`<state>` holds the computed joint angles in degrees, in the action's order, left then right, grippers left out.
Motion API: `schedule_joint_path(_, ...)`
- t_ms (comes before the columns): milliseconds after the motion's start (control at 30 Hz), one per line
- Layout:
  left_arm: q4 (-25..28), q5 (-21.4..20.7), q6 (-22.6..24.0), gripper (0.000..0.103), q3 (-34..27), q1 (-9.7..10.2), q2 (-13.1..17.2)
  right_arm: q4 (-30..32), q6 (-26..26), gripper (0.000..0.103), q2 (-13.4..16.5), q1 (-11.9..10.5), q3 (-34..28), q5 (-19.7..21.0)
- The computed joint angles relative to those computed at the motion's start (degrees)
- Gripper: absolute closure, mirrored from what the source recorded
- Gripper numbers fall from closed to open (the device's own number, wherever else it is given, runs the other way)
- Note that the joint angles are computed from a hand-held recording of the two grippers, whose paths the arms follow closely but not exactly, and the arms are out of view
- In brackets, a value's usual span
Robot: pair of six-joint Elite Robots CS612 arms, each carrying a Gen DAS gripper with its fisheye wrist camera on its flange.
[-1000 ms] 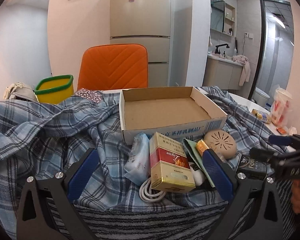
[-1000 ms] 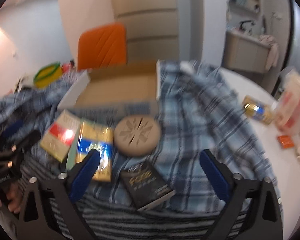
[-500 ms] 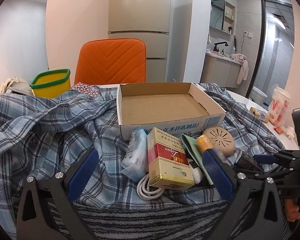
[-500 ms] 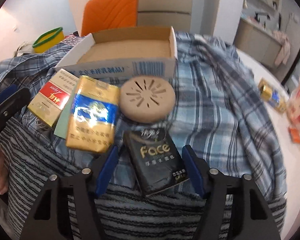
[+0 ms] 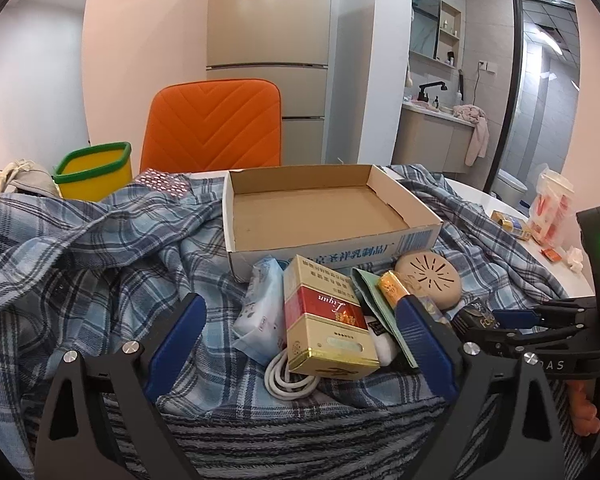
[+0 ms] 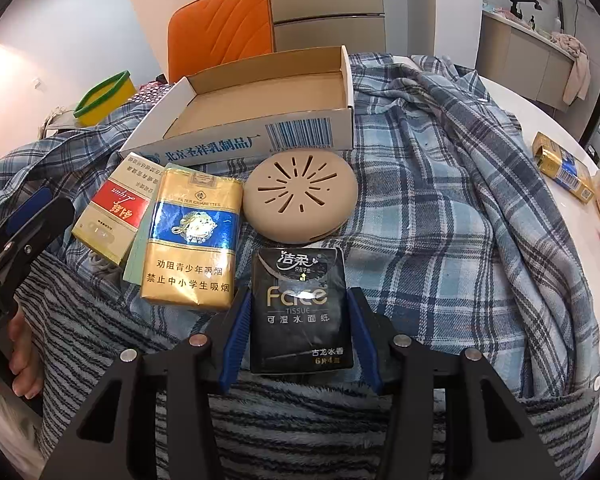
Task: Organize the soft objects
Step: 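Grasp the red-and-gold Liqun pack with the left gripper while right holds tissues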
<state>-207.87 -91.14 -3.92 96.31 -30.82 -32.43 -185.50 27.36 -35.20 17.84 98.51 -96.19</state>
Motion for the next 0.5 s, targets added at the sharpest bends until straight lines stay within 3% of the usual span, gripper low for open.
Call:
schedule_joint_path(267, 4.1, 0.0, 1.2, 0.008, -0.6, -0.24, -0.1, 2.9, -2.3, 0.055, 0.3, 0.9, -1.2, -3.2)
schedule_joint_path(500, 10.9, 0.5, 2.2, 0.011, -1.8, -0.47, -0.2, -5.8, -2.6, 0.055, 0.5, 1.6, 0.0, -8.0)
